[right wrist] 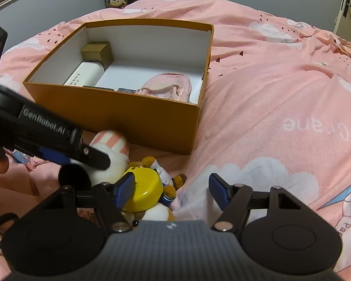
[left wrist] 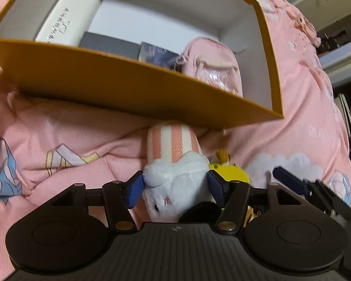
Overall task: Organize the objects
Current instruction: 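Move both grippers back to the plush toys beside the box, then grasp the white striped-hat plush with left while right grasps the brown bear plush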
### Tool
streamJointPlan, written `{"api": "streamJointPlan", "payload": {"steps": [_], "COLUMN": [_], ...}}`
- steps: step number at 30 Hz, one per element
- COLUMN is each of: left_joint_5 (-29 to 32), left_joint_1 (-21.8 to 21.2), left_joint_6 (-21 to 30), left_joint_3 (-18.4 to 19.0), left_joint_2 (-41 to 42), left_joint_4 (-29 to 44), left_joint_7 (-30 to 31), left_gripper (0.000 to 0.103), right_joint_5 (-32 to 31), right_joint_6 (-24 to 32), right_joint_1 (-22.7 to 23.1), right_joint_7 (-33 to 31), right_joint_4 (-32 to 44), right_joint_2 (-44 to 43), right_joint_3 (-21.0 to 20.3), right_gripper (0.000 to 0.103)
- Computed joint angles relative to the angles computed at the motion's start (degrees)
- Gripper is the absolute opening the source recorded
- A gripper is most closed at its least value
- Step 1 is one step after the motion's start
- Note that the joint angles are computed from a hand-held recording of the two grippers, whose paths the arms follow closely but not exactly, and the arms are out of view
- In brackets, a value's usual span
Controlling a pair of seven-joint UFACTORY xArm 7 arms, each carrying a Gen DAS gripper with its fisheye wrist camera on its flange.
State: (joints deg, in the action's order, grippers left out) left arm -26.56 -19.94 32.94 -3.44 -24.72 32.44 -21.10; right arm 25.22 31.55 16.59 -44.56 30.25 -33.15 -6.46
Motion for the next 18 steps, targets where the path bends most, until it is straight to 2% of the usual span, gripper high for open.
{"api": "streamJointPlan", "payload": {"steps": [3, 7, 12, 18], "left_joint_5": [-2.5, -4.8, -3.4, 0.5], "left_joint_1": [-1.7, -2.2, -2.5, -0.8], "left_joint_6": [-0.7, -2.6, -2.7, -2.1], "left_joint_3": [1.3, 1.8, 2.0, 2.4], "left_joint_2": [-0.5, -2.4, -7.3, -15.5], "left_joint_4": [-1.0, -3.1, -5.2, -8.6], "left_joint_7": [3.4, 4.7, 6.9, 7.3], "left_gripper": [0.063, 0.058, 0.055, 0.054], "right_joint_5": [-0.1, -0.4, -0.5, 0.8], "right_joint_6": [0.3, 0.9, 2.2, 7.3], "right_joint_1": [0.0, -0.2, -0.2, -0.2], "right_joint_7": [-0.3, -0.6, -1.7, -2.8], "right_joint_4": [0.0, 0.0, 0.3, 2.0], "right_joint_2": [-0.3, -0.8, -2.0, -2.8], "right_joint_3": [-0.1, 0.0, -0.6, -1.6], "right_gripper": [0.071, 0.071, 0.071, 0.071]}}
